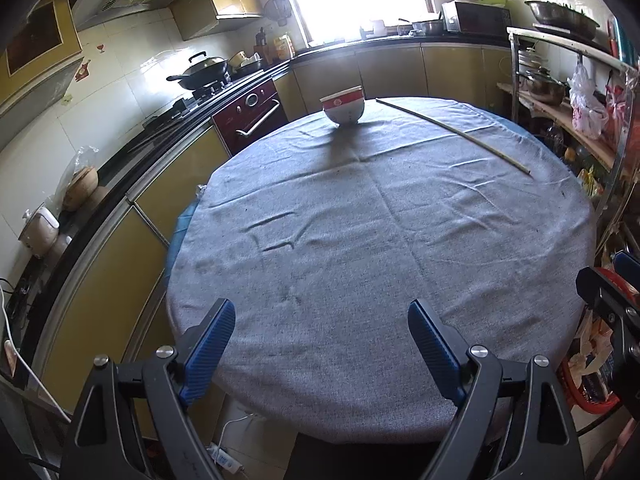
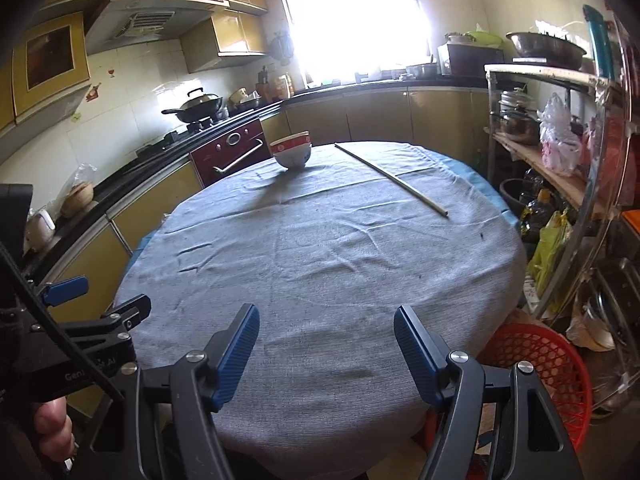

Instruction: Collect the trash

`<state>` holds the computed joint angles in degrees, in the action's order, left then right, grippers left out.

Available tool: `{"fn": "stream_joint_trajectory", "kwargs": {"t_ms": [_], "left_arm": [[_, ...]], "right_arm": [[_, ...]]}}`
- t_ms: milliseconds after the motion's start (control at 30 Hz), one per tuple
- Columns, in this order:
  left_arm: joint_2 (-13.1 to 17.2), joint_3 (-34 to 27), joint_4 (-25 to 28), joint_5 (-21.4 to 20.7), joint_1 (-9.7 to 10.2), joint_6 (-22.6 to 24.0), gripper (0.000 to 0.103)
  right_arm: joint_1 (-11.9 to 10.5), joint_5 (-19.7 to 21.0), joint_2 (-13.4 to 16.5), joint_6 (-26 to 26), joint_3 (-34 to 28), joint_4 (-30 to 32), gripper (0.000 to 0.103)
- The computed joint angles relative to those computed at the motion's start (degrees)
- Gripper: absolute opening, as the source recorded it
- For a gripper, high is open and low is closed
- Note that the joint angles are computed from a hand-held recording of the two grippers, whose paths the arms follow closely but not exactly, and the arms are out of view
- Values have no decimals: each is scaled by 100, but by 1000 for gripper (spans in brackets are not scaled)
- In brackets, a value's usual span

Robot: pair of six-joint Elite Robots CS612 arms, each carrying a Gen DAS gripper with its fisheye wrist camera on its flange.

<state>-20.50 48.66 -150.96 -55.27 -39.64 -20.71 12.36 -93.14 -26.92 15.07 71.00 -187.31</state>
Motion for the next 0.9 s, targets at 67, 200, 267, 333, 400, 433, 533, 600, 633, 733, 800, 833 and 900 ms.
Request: {"fn": "stream_joint_trajectory", "kwargs": {"t_ms": [67,200,267,333,400,433,533,600,633,733,800,833,900], "left_arm": [[-31,70,-94,-52,23,29,89],[-132,286,-341,-108,63,103,88],[-205,429,-504,-136,87,124,89],[-272,571,-677,-150,108,134,89],[-353,741,-860,-168,131,141,89],[-387,809,-933,-185,143,132,89],[-498,1034,-1168,-262,183,92,89],[-556,1155,-1300,-322,206,40,89],[-576,1192,-1348,-364,214,27,89],[-637,1334,-1550,-433,223,46,89],[-663,1392,-1639,-465,221,76,89],[-677,1426,-1698,-486,221,97,88],[-699,1484,-1790,-513,216,119,89]], "right_arm": [[33,-97,-8,10,-9,-1,73],[112,-203,16,18,-93,56,73],[165,-239,37,-2,-161,96,73],[228,-280,56,-30,-238,151,73],[287,-386,71,-81,-300,213,73],[329,-462,74,-106,-336,279,73],[404,-577,59,-110,-363,416,73],[443,-688,44,-166,-364,458,73],[468,-767,33,-202,-363,477,73],[520,-905,-11,-264,-330,454,73],[562,-1034,-45,-303,-294,406,73],[571,-1055,-55,-313,-285,405,73],[598,-1122,-86,-332,-245,411,73]]}}
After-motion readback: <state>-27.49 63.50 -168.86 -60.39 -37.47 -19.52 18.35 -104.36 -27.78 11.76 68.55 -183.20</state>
